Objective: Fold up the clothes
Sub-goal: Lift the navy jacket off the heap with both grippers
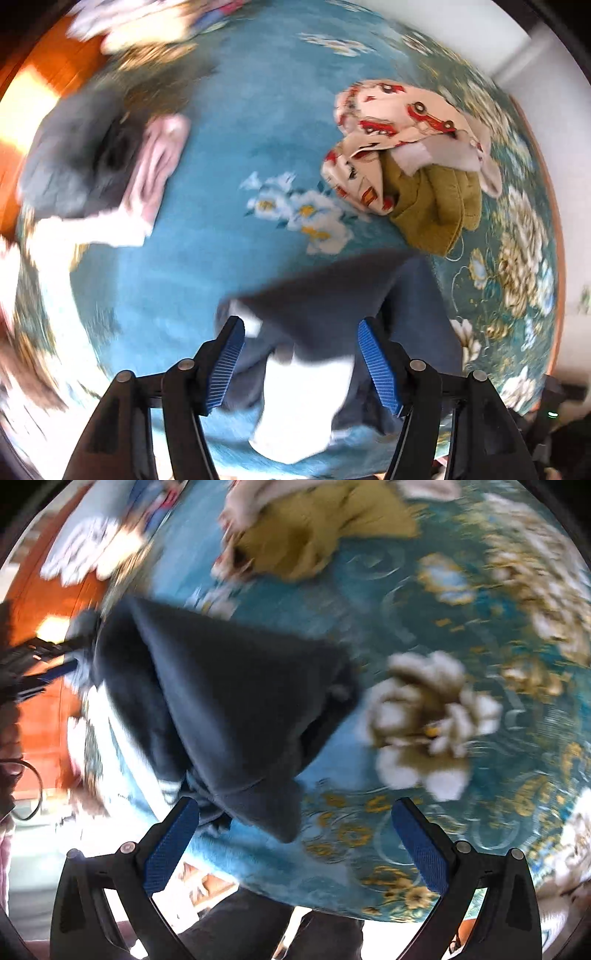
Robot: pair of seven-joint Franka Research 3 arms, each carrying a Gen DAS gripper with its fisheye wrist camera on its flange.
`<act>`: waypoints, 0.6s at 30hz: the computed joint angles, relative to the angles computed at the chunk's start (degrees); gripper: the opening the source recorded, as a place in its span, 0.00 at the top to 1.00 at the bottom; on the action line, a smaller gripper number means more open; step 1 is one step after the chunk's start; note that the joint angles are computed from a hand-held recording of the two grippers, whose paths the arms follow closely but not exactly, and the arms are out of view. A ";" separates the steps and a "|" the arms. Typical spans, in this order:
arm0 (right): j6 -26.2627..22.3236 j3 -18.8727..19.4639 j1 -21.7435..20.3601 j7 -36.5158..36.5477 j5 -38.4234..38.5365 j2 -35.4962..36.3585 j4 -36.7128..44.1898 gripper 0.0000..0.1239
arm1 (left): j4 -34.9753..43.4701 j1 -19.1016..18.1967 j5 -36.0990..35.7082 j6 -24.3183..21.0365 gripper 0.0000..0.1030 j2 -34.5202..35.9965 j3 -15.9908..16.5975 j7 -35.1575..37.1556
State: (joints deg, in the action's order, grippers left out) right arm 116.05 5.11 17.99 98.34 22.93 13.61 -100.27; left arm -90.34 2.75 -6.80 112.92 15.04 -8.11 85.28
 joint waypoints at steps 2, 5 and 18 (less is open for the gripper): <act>0.51 0.51 0.25 -1.37 0.80 1.17 -0.01 0.17 | -8.28 0.39 -0.79 1.60 0.33 -5.02 0.31 -0.55; 2.20 1.04 0.59 -3.18 2.09 2.68 -0.40 0.17 | -16.48 -0.07 -0.90 1.18 0.33 -9.30 0.84 -2.17; 9.73 0.81 -0.57 1.23 7.92 4.46 -1.00 0.47 | -24.09 -4.31 2.45 1.79 0.33 -9.30 -0.08 0.02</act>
